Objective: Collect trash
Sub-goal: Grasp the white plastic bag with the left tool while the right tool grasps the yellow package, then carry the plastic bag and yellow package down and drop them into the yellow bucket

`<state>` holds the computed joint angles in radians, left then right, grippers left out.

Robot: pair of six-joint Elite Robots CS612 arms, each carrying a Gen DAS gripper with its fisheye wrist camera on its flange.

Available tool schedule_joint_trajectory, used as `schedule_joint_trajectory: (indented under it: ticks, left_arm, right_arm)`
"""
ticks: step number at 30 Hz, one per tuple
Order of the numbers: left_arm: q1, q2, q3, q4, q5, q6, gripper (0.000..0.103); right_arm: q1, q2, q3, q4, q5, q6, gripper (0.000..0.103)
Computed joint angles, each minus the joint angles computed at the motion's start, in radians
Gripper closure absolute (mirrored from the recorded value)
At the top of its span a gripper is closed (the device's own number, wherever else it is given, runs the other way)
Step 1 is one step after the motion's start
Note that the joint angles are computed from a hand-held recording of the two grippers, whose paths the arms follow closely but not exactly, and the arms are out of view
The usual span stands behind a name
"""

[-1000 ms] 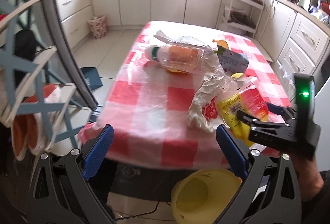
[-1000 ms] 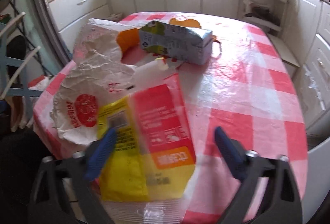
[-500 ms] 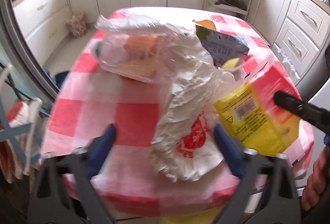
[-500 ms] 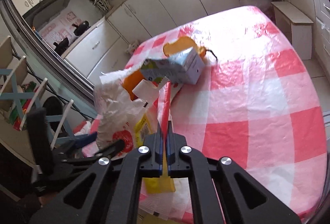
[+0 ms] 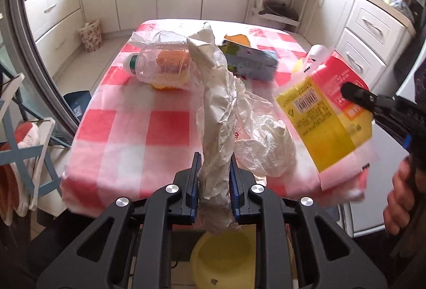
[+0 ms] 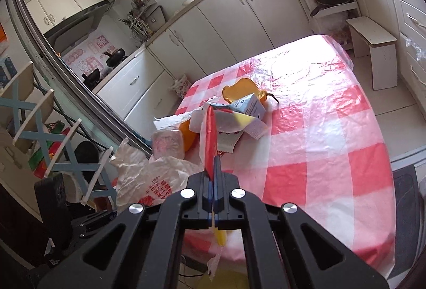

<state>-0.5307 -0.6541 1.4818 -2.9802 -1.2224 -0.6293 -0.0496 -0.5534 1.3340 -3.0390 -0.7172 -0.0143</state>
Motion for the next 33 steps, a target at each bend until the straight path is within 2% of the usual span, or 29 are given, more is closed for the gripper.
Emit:
schedule_joint_trajectory:
  ticks: [2, 5, 7, 11, 12, 14, 18, 24, 28, 31, 33]
  left_arm:
    - [-0.016, -0.020, 0.041, -0.023, 0.035, 0.008, 0.085]
    - [-0.020, -0.032, 0.062, -0.039, 0.040, -0.007, 0.085]
    - [-0.018, -0.023, 0.035, -0.028, 0.048, -0.007, 0.085]
    - [-0.025, 0.009, -0.047, -0.011, 0.150, 0.001, 0.085]
    - [-0.030, 0.014, -0.063, -0.020, 0.186, 0.015, 0.085]
    - [-0.041, 0.029, -0.109, -0.003, 0.265, 0.098, 0.086]
    - [-0.048, 0.012, -0.089, -0.066, 0.309, 0.149, 0.086]
    - [-0.056, -0.053, 0.045, -0.122, 0.277, 0.087, 0.086]
    - [-0.067, -0.088, 0.149, -0.154, 0.247, 0.031, 0.086]
    - [-0.070, -0.088, 0.185, -0.136, 0.204, 0.026, 0.086]
    - [-0.065, -0.071, 0.175, -0.097, 0.165, 0.024, 0.086]
  right_arm:
    - [-0.006, -0.011, 0.031, -0.042, 0.006, 0.018, 0.102]
    - [-0.017, -0.021, 0.072, -0.082, 0.023, 0.040, 0.102]
    - [-0.018, -0.022, 0.083, -0.086, 0.032, 0.057, 0.102]
    - [-0.019, -0.025, 0.105, -0.154, 0.032, 0.111, 0.102]
    - [-0.021, -0.026, 0.111, -0.166, 0.032, 0.119, 0.102]
    - [-0.023, -0.028, 0.124, -0.176, 0.028, 0.129, 0.102]
    - [-0.028, -0.032, 0.144, -0.171, 0.029, 0.119, 0.102]
    - [-0.036, -0.053, 0.197, -0.159, 0.076, 0.093, 0.102]
    - [-0.034, -0.086, 0.263, -0.122, 0.083, 0.013, 0.102]
    - [-0.024, -0.093, 0.273, -0.071, 0.053, -0.035, 0.102]
    - [-0.014, -0.075, 0.241, -0.045, 0.037, -0.019, 0.102]
